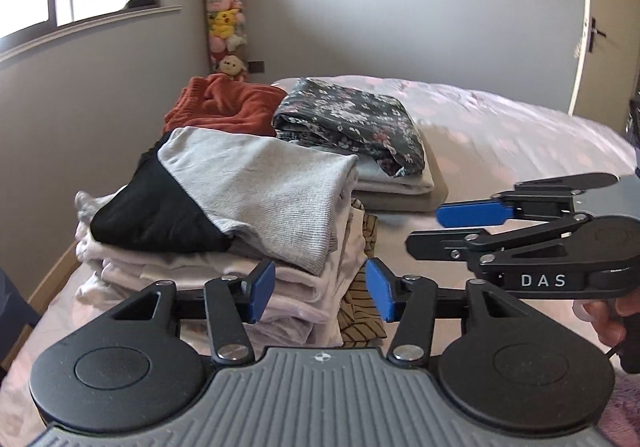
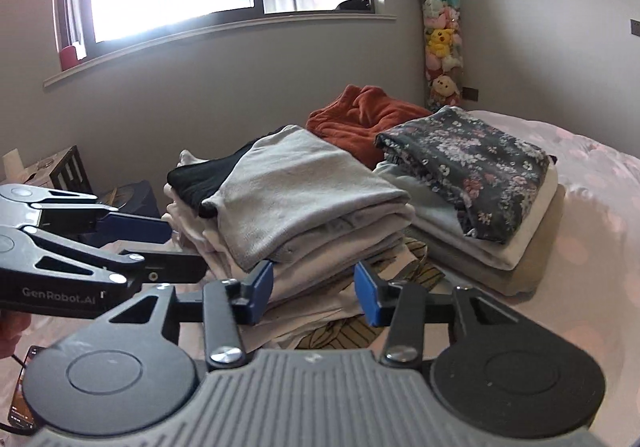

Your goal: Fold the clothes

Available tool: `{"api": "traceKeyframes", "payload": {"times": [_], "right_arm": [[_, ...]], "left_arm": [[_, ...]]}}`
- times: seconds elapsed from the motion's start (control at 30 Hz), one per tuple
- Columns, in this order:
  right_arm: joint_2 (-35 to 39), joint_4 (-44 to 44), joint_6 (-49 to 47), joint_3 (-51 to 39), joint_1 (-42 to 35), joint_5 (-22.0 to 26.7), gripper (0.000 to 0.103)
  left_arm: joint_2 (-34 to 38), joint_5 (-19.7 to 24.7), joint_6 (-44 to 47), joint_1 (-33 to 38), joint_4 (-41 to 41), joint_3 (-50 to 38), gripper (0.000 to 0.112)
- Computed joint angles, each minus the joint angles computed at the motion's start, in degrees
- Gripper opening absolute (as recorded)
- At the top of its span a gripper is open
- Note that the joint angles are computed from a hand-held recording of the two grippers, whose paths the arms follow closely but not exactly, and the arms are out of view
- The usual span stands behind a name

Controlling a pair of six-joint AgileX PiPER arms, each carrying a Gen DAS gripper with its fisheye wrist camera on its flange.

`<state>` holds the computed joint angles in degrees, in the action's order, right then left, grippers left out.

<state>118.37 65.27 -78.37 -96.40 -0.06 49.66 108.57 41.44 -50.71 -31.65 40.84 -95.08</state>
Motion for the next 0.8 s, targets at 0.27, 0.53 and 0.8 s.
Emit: {"api": "traceKeyframes", "payload": {"times": [0.27, 0.53, 0.8], "right_arm": [[12.46, -6.05, 5.51, -16.75, 1.65, 7.66, 0.033], [22.48, -6.42, 5.82, -32.56, 1.56, 16.88, 0.032], [24.29, -5.42, 2.93, -35.66, 2.3, 18.15, 0.032]], "left_arm": [[10.26, 5.04, 19.36, 1.01, -2.21, -11.85, 0.042], [12.73, 7.28, 27.35, -2.65, 13.26, -10.06, 0.032], [15.06, 10.11, 32.3, -2.28, 10.49, -13.58, 0.009]]}}
